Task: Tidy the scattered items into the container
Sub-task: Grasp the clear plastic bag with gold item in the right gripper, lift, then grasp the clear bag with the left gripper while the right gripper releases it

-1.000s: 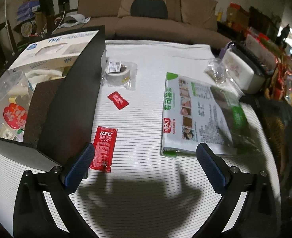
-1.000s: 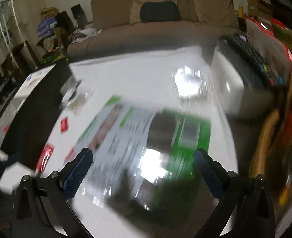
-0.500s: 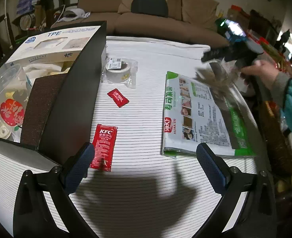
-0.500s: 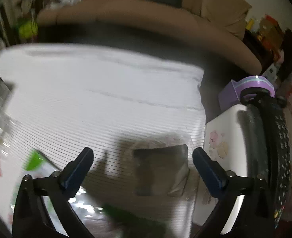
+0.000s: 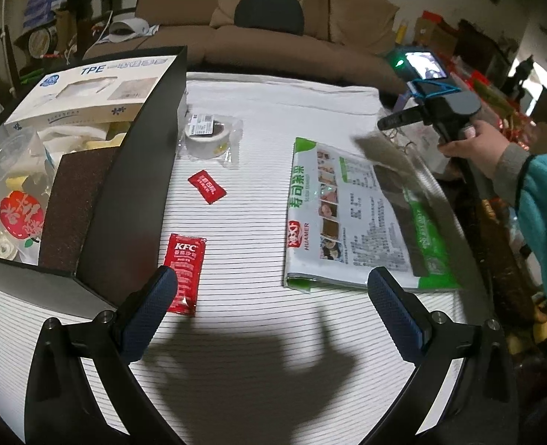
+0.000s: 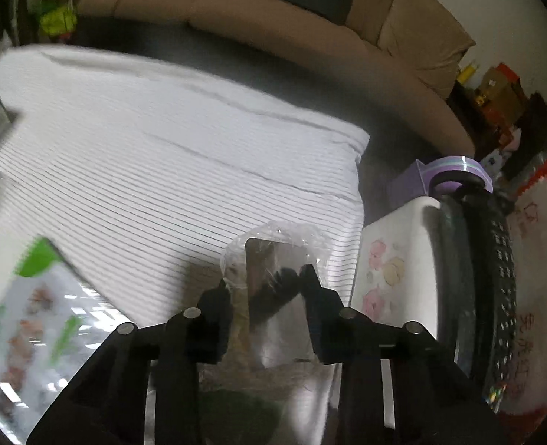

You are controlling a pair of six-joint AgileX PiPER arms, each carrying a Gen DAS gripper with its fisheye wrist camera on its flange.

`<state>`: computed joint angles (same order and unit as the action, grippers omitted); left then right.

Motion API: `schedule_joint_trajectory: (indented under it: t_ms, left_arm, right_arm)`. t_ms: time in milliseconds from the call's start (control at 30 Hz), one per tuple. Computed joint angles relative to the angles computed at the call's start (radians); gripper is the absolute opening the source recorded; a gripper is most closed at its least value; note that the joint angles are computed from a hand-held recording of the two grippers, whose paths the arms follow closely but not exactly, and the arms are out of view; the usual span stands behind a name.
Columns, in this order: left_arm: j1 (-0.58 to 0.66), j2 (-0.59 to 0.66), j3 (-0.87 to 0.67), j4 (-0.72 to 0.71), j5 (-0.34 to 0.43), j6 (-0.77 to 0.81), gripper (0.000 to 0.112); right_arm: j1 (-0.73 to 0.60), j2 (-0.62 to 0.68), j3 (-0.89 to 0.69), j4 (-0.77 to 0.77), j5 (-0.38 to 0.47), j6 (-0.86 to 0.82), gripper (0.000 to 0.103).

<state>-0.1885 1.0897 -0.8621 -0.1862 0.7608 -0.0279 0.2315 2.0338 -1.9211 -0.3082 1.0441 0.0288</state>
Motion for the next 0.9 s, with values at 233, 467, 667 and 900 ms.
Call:
schedule_joint_trajectory:
  t_ms: [233,467,667,900]
  left_arm:
    - [0.072,-0.025,-0.034,-0.092,0.046,0.079,0.103]
    - [0.288,-0.013,-0.051,-0.404,0.234,0.352,0.103]
    - [0.347,-0.043,-0.031,-0.464,0.393,0.458,0.103]
    - [-0.023,-0.074,0.052,-0.172,0.222,0.190,0.103]
  right_arm:
    - [-0.143,-0.259,0.180,0.671,0.052,-0.192,0.031]
    - [-0.275,-0.530,0.735,1.371,0.154,-0.418,0.031]
    - [-0.191,-0.637,1.097,1.309,0.037,-0.472,0.045]
    - [-0.075,-0.915,1.053,0.705,-0.019,-0.094,0.078]
